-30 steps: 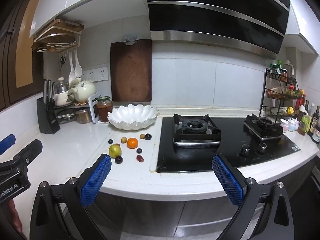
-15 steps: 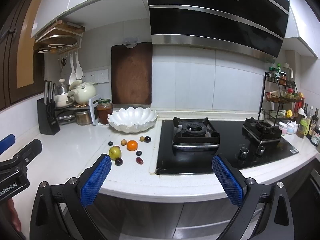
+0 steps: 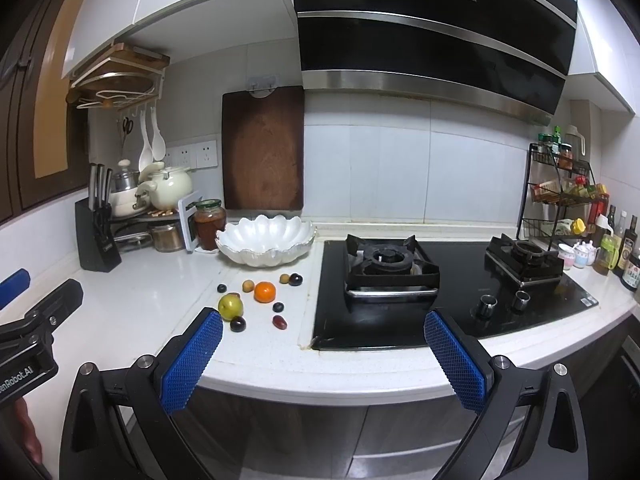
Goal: Organize fruits
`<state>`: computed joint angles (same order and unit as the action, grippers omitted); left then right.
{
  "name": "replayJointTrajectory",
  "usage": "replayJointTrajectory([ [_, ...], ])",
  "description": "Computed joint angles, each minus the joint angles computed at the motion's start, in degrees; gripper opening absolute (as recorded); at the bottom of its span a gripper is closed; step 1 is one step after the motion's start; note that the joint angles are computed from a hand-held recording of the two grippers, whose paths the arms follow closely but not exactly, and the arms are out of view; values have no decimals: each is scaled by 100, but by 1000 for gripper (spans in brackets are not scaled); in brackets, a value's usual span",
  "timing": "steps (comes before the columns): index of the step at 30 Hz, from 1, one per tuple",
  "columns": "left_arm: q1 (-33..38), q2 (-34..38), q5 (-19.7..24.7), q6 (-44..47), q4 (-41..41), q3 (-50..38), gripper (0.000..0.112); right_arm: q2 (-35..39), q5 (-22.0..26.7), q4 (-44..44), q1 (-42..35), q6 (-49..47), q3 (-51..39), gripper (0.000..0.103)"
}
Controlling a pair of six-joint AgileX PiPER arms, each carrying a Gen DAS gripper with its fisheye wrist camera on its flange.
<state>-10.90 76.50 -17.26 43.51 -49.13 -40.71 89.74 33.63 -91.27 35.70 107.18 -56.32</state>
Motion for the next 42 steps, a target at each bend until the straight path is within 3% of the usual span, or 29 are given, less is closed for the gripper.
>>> replayJointTrajectory([
  [20, -5, 104, 77, 325, -296, -164, 103, 86, -30, 326, -12, -324, -225, 102],
  [34, 38, 916, 422, 1039, -870, -767, 103, 594, -602, 219, -463, -114, -481, 102],
  [42, 201, 1518, 736, 857, -608, -1279, 101, 1104, -964, 144, -727, -305, -932, 102],
])
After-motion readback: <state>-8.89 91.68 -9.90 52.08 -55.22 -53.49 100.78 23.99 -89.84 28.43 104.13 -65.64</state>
